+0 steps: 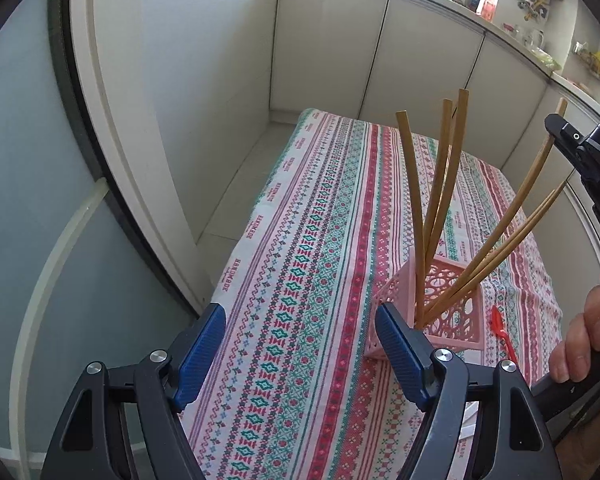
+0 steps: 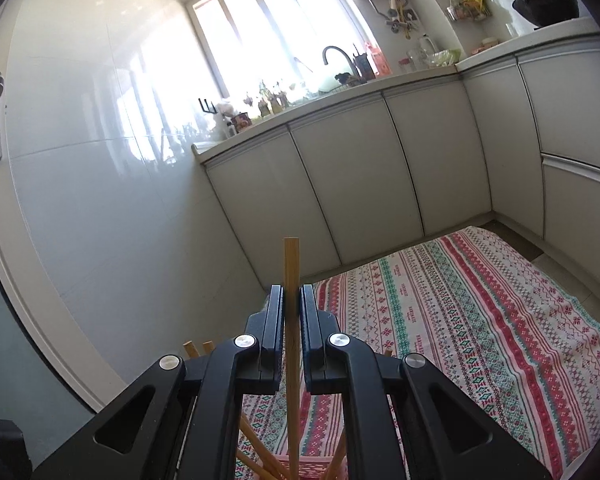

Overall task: Organize utensils
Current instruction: 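Open the left tool dropping its chopstick in the basket while the right tool releases its own, then move both open tools back over the white spoons on the cloth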

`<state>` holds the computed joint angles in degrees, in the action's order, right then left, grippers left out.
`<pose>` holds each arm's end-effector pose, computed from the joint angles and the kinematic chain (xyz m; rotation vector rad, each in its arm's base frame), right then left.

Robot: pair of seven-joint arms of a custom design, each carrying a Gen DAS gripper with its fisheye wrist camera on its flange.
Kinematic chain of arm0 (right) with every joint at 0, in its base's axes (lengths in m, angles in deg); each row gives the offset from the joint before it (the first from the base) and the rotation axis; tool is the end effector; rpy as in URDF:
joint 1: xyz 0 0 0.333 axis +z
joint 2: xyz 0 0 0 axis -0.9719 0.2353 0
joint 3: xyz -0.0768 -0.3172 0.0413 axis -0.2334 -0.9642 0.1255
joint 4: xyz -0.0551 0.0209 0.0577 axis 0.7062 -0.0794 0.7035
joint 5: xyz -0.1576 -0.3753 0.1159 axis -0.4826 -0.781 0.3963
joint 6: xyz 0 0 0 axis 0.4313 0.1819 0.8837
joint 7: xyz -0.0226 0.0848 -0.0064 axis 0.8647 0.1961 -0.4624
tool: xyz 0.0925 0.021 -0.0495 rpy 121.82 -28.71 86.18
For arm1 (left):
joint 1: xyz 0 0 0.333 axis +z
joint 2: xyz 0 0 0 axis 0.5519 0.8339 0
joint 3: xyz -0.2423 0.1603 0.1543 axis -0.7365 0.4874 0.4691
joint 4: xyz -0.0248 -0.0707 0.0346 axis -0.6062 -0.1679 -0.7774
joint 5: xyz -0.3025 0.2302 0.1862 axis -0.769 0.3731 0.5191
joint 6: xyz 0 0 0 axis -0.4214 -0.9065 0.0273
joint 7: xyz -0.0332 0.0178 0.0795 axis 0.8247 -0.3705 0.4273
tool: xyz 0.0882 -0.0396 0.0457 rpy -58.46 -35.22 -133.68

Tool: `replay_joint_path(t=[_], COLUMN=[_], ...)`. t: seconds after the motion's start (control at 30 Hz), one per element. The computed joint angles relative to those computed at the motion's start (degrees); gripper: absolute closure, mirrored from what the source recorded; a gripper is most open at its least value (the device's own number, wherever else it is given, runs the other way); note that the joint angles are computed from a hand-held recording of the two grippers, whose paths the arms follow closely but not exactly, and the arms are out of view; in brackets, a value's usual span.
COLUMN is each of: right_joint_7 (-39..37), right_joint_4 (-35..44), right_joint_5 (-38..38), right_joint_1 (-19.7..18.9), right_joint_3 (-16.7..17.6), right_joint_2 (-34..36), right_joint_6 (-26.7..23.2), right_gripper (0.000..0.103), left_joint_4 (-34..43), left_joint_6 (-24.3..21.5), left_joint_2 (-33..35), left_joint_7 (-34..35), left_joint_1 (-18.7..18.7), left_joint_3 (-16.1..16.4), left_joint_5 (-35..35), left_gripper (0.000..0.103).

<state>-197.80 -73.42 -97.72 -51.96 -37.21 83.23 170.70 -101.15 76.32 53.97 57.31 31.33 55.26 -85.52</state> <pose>0.5552 0.3217 0.6629 -0.8023 1.8370 -0.9813 0.5828 -0.0979 0.6331 -1.5969 2.2631 -0.8123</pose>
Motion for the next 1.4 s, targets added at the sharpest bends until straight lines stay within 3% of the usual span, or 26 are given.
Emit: replay_joint_path(t=[0.2,0.43,0.57,0.8,1.0,1.2,1.4], right_joint_7=[0.8,0.1,-2.3,-10.0,-16.4,-20.9,-28.4], right_joint_4=[-0.4,-2.9,-3.9,-7.3,-13.0,-19.3,-23.8], right_joint_5=[0.1,3.0,4.6,12.3,21.3,32.1,46.5], right_joint_1=[0.4,-0.6,-1.5,-2.8,-4.3,-5.4,-4.2], right_joint_3=[0.0,-0.4,0.0,1.1,3.1,4.7,3.2], right_joint_2=[0.6,-1.4,-2.7,-7.1,-14.8,-22.9,-28.8], right_joint_6=[-0.9,4.6,7.0,10.4,6.8,-0.8,-7.5], right_gripper=[0.095,0.093,0.079,0.072,0.056,0.046,0.045], left_joint_4=[0.4,0.5,0.7,0.4,0.6,0.0,-2.0], left_joint_6=[-0.6,-1.2,-2.0,-3.8,-8.2,-13.2,-14.5], left_joint_2=[0.2,0.1,0.1,-0.4,-0.9,-2.2,-4.4], left_joint_7=[-0.2,0.4,0.4,1.7,2.4,4.1,6.0], left_joint_1=[0.1,0.0,-0.1,-0.5,-1.1,-2.1,-3.4], left_joint_3=[0.1,0.1,0.1,-0.1,-0.2,-0.6,-1.6], left_joint_5=[-0.1,-0.7,-1.0,-1.5,-2.8,-4.0,-2.0], left_gripper=[0.024,0.024,0.024,0.024,0.024,0.024,0.023])
